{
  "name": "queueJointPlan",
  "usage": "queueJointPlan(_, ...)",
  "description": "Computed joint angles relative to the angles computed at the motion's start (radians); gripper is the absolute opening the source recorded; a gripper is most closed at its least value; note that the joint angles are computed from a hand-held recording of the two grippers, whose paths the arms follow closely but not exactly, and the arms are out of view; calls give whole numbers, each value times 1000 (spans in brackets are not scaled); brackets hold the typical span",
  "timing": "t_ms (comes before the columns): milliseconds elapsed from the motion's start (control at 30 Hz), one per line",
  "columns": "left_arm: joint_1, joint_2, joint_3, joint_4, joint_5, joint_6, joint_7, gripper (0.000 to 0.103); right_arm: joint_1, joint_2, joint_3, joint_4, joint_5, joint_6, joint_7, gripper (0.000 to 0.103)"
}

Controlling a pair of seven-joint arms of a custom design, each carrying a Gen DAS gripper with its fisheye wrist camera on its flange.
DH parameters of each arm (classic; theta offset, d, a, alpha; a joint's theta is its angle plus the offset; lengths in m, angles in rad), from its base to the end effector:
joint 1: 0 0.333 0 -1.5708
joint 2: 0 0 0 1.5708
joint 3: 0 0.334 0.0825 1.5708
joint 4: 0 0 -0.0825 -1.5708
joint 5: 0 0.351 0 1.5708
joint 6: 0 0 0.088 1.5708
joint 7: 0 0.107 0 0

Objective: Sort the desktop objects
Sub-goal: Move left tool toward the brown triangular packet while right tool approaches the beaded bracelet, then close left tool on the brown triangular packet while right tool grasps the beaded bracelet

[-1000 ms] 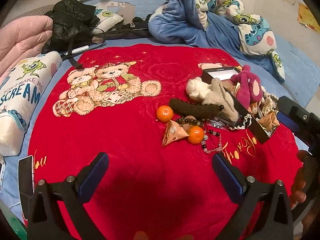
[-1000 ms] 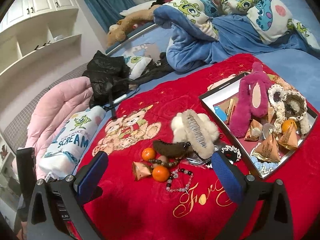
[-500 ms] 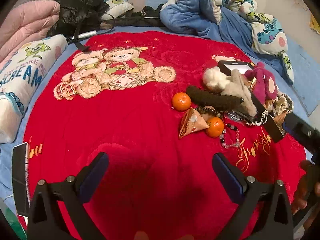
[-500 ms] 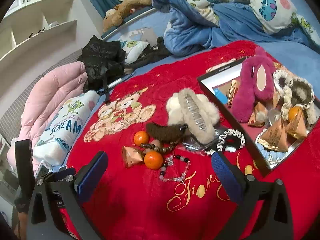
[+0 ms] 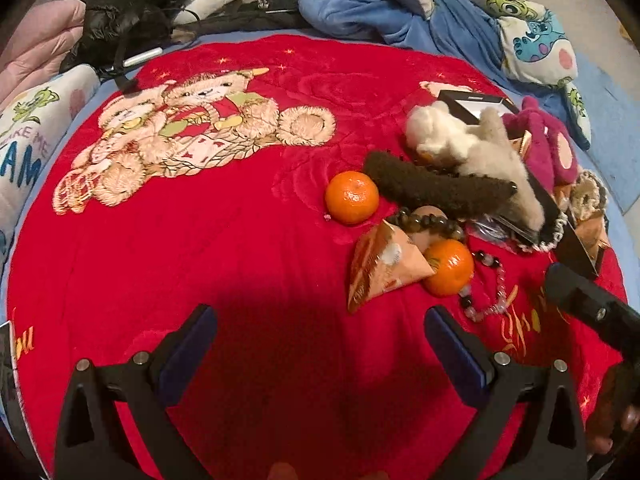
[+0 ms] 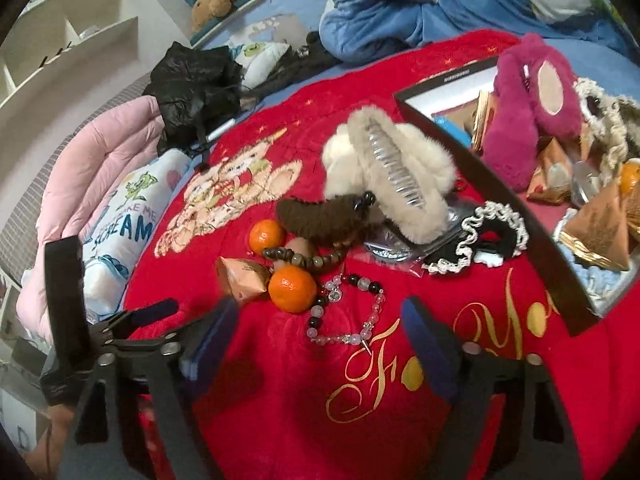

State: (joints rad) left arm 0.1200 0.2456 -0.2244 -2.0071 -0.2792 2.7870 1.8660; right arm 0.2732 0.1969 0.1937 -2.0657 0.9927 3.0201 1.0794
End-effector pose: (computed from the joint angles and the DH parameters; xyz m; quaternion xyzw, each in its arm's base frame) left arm 0.6131 -0.0421 0.4339 -0.6284 0.7249 -0.2484 0.1340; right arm 0.5528 0.2019 0.4404 -0.6453 0.6498 -0.0581 0.3975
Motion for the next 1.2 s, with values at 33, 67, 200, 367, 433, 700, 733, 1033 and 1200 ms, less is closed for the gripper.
queueJointPlan(33, 2, 8, -3, 9, -6, -2, 2, 103, 11, 9, -16, 4, -41, -8, 35, 74)
queueJointPlan(67, 5, 19, -9, 23, -14, -9, 9, 103, 13, 15, -21, 8, -61, -15, 51, 71)
queueJointPlan(200, 6, 47, -22, 57, -10, -20, 31, 103, 5, 43, -21, 25, -97, -27, 95, 59)
queueJointPlan(367, 1, 88, -28, 98, 7, -14, 32, 103, 20, 81, -48, 49, -217, -57, 196, 49)
queueJointPlan(433, 6, 113, -36, 120, 11, -17, 35, 103, 24, 95, -56, 56, -263, -64, 235, 45)
queueJointPlan(700, -47, 149, 22, 96, 252, 90, -131, 103, -113, 136, 86, 75, -84, -48, 113, 33)
queueJointPlan(733, -21, 155, -5, 102, 237, 83, -116, 103, -118, 135, 90, 74, -49, -47, 85, 30)
queueJointPlan(1033, 34, 161, -60, 98, 204, 93, -68, 93, -19, 126, -14, 28, -252, 22, 302, 10)
queueJointPlan(1200, 59, 137, -77, 80, 166, 95, -62, 51, -69, 125, 28, 31, -199, 4, 267, 7)
